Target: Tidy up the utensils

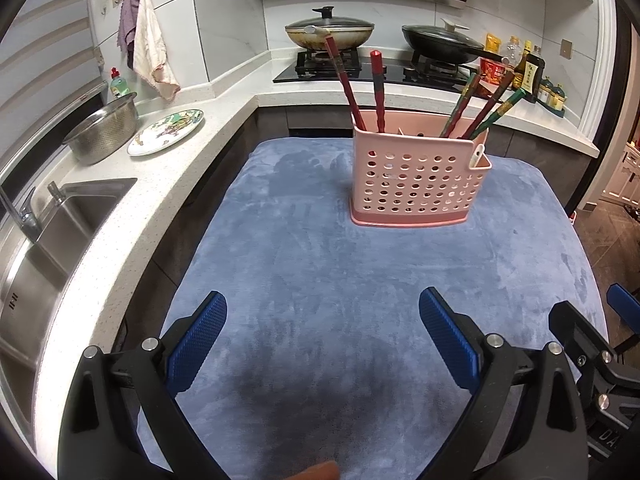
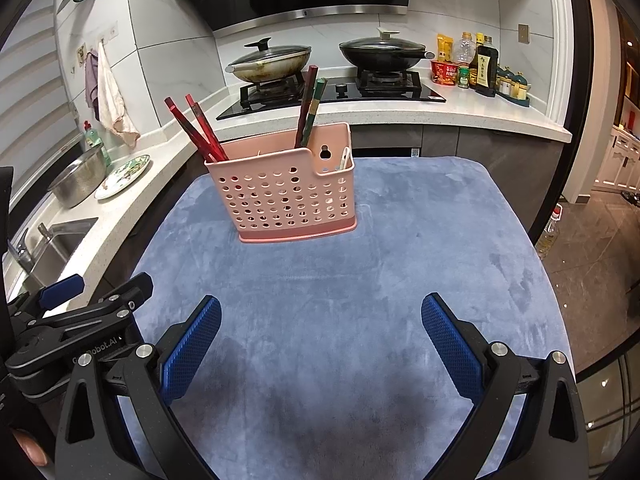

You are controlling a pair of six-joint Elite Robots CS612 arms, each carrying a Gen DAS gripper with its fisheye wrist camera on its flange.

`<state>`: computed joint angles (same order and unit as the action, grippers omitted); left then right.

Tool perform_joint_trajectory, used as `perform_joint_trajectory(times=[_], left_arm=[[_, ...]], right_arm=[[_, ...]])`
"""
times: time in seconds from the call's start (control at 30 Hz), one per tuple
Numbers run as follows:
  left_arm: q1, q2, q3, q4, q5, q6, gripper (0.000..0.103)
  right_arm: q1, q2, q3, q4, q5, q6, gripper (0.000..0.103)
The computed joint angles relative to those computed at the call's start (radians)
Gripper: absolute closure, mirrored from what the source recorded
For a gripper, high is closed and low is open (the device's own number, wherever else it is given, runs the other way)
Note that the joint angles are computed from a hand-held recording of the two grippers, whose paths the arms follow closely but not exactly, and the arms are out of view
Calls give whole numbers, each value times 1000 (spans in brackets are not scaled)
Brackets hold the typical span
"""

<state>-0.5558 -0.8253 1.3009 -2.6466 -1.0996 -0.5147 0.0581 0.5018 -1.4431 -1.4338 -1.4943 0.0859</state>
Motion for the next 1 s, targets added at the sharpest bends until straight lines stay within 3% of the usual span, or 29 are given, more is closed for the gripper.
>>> perform_joint_trajectory(times=[1.0], left_arm=[[0, 3, -4, 11, 9, 2, 10]], right_arm=[[3, 1, 7, -2, -3, -5, 6]])
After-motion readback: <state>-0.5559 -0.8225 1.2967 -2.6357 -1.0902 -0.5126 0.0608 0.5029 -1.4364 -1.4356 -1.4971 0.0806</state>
